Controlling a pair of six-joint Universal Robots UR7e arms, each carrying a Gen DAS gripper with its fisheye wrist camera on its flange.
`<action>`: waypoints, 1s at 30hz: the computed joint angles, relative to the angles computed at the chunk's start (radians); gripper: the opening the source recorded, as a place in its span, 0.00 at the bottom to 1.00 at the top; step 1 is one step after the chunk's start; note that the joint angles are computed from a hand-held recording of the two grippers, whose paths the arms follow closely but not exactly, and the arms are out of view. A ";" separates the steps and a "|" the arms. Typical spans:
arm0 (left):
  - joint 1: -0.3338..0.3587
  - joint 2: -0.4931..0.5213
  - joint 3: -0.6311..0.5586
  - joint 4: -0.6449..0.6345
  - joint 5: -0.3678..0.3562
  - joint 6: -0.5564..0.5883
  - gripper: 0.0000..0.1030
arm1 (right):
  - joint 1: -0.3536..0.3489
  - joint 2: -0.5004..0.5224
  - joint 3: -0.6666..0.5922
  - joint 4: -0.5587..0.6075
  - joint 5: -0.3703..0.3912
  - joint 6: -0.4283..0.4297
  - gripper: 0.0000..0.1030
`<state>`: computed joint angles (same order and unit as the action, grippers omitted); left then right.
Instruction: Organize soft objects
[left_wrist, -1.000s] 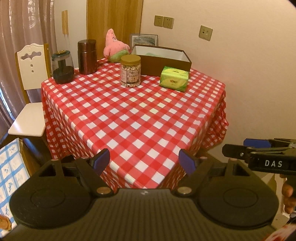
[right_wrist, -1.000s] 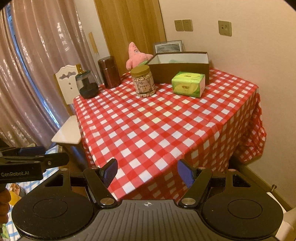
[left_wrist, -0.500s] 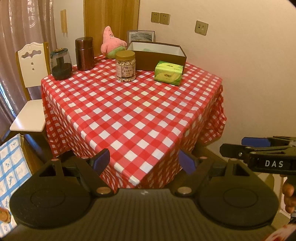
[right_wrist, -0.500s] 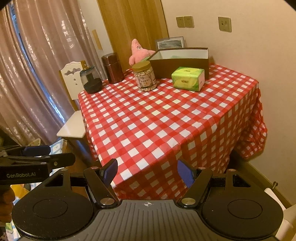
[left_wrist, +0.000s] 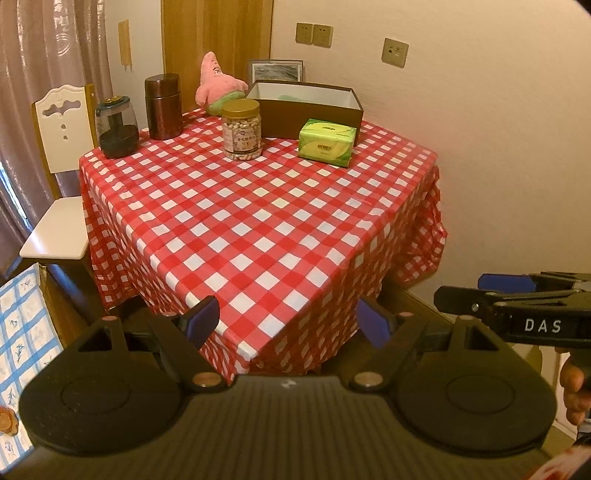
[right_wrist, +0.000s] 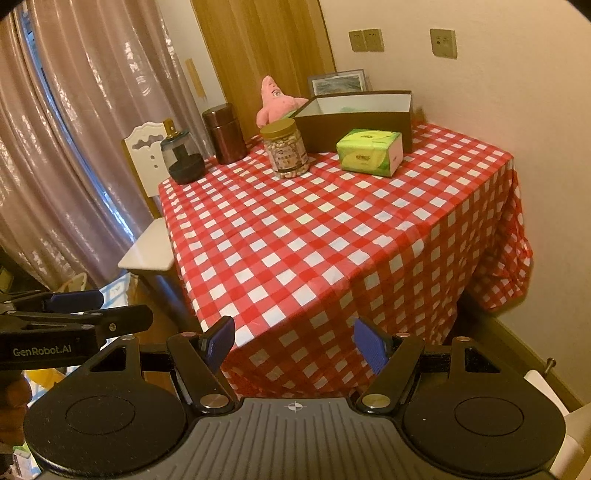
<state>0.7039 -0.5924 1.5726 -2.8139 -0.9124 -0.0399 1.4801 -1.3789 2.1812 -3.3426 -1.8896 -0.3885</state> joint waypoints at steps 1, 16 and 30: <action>-0.004 0.002 0.001 0.000 0.000 -0.004 0.78 | -0.004 -0.007 0.006 0.000 0.003 -0.002 0.69; -0.015 0.026 -0.029 0.011 0.004 -0.012 0.78 | -0.022 -0.039 0.010 0.019 0.023 -0.008 0.69; -0.013 0.027 -0.030 0.009 0.003 -0.008 0.78 | -0.020 -0.032 0.009 0.013 0.020 -0.005 0.69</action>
